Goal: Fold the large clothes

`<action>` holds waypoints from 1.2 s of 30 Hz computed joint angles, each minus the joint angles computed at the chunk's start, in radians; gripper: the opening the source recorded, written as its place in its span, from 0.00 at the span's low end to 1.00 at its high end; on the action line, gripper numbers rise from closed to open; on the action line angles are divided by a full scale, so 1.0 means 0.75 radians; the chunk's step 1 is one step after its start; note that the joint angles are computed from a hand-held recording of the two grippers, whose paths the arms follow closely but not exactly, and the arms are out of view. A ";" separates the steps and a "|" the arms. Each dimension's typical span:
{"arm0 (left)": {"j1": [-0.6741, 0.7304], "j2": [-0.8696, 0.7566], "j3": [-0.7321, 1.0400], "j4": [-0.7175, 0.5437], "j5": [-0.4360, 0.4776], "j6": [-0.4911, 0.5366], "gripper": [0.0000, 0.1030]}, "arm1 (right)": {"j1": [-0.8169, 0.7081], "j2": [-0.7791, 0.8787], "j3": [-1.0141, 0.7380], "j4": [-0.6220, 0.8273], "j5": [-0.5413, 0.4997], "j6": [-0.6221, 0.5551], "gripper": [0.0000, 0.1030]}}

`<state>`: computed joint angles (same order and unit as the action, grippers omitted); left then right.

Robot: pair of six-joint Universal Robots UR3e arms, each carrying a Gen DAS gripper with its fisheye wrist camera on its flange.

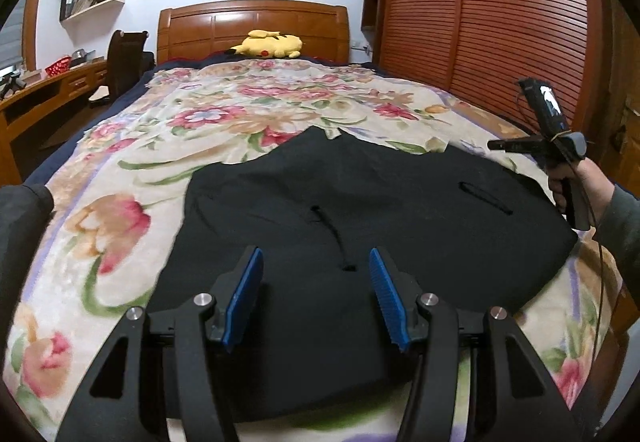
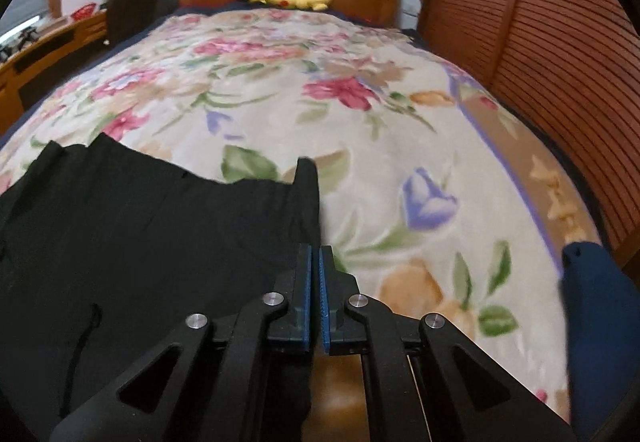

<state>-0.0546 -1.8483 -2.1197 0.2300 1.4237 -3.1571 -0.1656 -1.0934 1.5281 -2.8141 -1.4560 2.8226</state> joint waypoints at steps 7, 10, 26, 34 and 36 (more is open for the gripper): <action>-0.083 -0.031 0.079 -0.033 0.006 -0.018 0.53 | -0.059 -0.319 0.307 -0.042 0.132 -0.054 0.57; -0.110 -0.040 0.100 -0.043 0.006 -0.024 0.53 | -0.063 -0.467 0.492 -0.101 0.156 -0.052 0.66; -0.184 -0.056 0.082 -0.078 0.046 0.008 0.53 | 0.137 -0.645 1.025 -0.385 0.254 -0.033 0.67; -0.186 -0.076 0.074 -0.101 0.057 0.005 0.53 | 0.335 -0.584 1.016 -0.486 0.136 -0.039 0.67; -0.192 -0.086 0.080 -0.109 0.066 0.006 0.53 | 0.367 -0.528 1.012 -0.521 0.082 -0.055 0.67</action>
<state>-0.1989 -1.9128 -2.0594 0.1484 1.4730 -3.1528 0.1094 -1.4896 2.2872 -3.2048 -1.3943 2.7813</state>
